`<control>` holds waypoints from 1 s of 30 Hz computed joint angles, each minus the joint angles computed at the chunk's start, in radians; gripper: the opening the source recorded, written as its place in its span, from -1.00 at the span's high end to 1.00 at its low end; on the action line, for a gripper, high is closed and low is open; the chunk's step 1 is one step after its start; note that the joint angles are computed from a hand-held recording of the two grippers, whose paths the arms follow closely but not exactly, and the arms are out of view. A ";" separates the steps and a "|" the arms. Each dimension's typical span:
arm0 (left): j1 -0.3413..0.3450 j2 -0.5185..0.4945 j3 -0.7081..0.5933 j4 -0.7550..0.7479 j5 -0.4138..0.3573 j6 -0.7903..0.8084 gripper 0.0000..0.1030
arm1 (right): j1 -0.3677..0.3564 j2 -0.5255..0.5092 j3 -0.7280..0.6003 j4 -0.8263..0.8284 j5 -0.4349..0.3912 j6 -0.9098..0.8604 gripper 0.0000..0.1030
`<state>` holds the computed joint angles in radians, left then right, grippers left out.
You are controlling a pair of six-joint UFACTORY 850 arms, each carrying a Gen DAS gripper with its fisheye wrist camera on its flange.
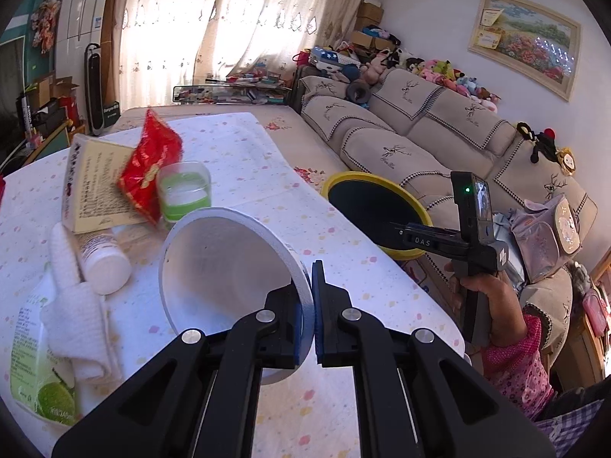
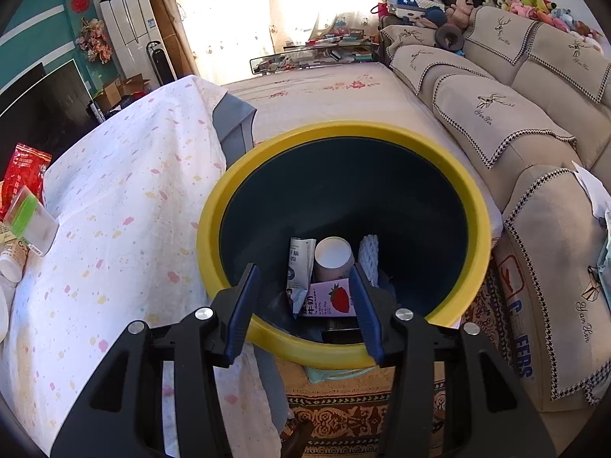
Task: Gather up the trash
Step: 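Carry the white tub over the bin and open the left tool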
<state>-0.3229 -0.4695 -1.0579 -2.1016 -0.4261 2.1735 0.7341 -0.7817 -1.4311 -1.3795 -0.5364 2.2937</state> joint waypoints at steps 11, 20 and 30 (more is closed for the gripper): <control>-0.144 -0.198 -0.334 0.338 0.054 -0.318 0.89 | 0.015 0.146 0.214 -0.104 -0.116 0.209 0.09; -0.246 -0.493 -0.789 1.030 0.061 -1.011 0.89 | 0.004 0.222 0.356 -0.130 -0.141 0.344 0.06; -0.287 -0.886 -1.425 1.636 -0.117 -1.656 0.64 | -0.022 0.219 0.382 -0.159 -0.098 0.391 0.05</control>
